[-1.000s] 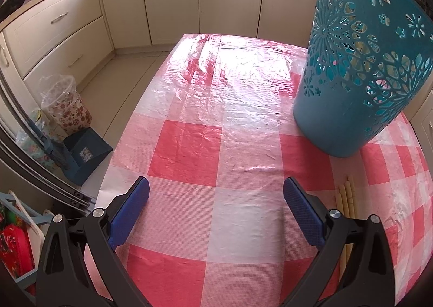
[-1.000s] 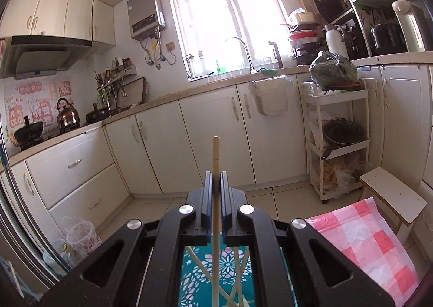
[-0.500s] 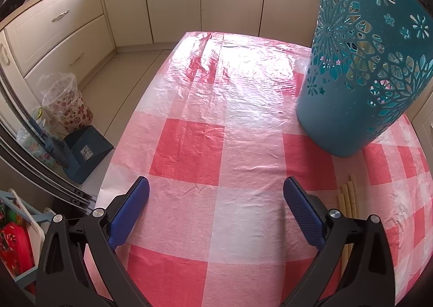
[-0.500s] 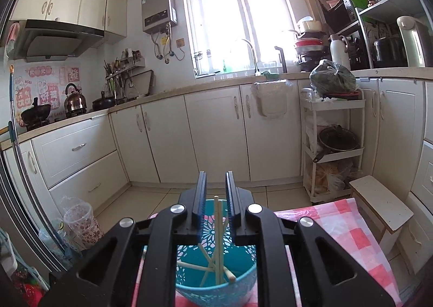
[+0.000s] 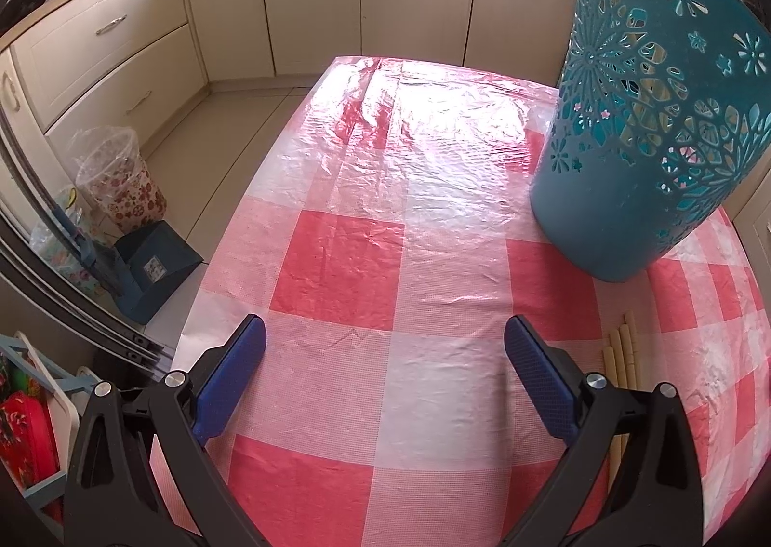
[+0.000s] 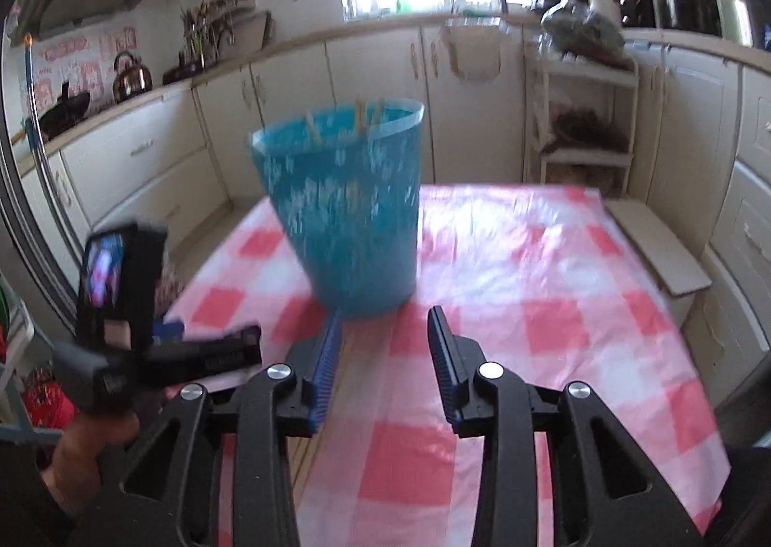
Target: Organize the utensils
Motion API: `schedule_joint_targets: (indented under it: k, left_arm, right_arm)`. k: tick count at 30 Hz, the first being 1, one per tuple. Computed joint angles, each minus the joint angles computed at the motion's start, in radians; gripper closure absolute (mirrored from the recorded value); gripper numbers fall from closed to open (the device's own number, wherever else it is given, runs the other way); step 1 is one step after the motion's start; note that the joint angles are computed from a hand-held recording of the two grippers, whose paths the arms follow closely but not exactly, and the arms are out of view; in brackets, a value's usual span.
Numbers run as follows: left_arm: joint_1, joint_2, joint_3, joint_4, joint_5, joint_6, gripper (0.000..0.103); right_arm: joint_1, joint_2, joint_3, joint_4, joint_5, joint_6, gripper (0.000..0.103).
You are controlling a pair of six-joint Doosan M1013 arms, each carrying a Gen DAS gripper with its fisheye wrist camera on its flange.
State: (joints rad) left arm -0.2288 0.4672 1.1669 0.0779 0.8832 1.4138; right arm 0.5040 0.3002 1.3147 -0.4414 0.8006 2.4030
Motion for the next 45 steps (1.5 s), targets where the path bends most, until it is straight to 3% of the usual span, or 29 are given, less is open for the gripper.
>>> schedule_joint_targets:
  k: [3, 7, 16, 28, 32, 37, 41, 45]
  left_arm:
    - [0.003, -0.003, 0.005, 0.0, -0.005, -0.015, 0.008]
    - [0.004, -0.003, 0.004, 0.001, -0.005, -0.022, 0.008]
    - [0.003, -0.003, 0.004, -0.004, -0.007, -0.023, 0.008]
    - [0.006, -0.003, 0.004, -0.008, -0.008, -0.018, 0.008]
    - [0.004, -0.001, 0.002, -0.009, -0.006, -0.011, 0.008]
    - [-0.009, 0.005, -0.008, 0.021, 0.011, 0.001, 0.008]
    - [-0.022, -0.004, -0.002, 0.053, 0.012, 0.006, 0.008]
    - [-0.02, -0.026, 0.028, -0.015, 0.02, 0.065, 0.008]
  right_arm:
    - [-0.015, 0.031, -0.024, 0.14, 0.036, -0.106, 0.077]
    - [-0.019, 0.071, -0.072, 0.184, 0.073, -0.143, 0.077]
    - [-0.011, 0.122, -0.133, 0.179, 0.138, -0.152, 0.084]
    - [-0.017, 0.097, -0.104, 0.182, 0.164, -0.233, 0.094]
    - [-0.02, 0.053, -0.042, 0.164, 0.154, -0.238, 0.094]
    - [-0.039, -0.003, 0.045, 0.182, 0.072, -0.196, 0.095]
    - [-0.044, -0.006, 0.05, 0.198, 0.056, -0.191, 0.095]
    - [-0.057, -0.013, 0.06, 0.246, 0.028, -0.202, 0.095]
